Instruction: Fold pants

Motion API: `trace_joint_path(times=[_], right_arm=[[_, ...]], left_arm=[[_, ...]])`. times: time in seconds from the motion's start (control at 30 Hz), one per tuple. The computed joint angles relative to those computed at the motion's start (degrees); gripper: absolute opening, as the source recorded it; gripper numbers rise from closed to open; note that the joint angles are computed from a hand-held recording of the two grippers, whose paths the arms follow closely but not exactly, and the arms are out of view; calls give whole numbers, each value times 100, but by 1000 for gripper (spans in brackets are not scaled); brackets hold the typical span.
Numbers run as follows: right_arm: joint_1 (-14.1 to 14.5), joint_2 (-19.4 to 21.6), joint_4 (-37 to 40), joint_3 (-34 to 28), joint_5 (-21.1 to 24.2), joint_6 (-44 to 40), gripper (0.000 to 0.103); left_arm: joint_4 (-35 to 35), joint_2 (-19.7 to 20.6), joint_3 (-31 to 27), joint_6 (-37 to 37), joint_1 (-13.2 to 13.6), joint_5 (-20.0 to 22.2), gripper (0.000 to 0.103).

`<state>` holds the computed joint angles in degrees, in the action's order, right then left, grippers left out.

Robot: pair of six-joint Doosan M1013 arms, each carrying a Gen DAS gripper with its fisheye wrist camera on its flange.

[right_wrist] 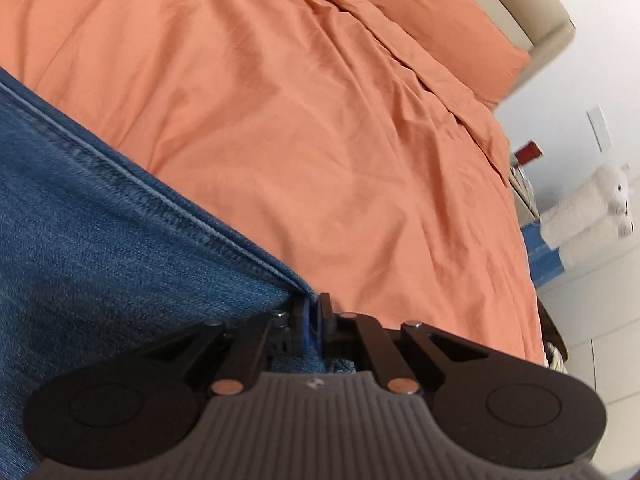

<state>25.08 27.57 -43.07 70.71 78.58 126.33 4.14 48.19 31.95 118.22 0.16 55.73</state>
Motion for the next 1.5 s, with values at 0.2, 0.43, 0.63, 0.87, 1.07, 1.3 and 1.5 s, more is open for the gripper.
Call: trace_joint_path(times=[0.2,0.43,0.63,0.87,1.07,1.3,1.5], right_arm=[[34,326,-132,-274,348,249,0],[12,193,-92,-248,265,848,48],[69,-478,115,260,-128,2639,48],[315,-1709,198,1783,-1248,6627,47],[565,-2158,-409,2767,-2183,9083,30],[393,-2222,-1071,3297,-2950,10763,1],[521,-2296,-1362,3406,-2796,10651,0]], left_arm=[[438,273,-373,-227,-100,352,20],[404,135,-289,354,-104,394,62],[-260,6,-422,272,-19,304,86],[-1194,-415,-14,784,-161,608,76],[-1617,-747,698,1016,-483,662,66],[-1756,-1025,1388,1210,-892,628,57],[-1843,-1081,1647,1474,-1190,615,50]])
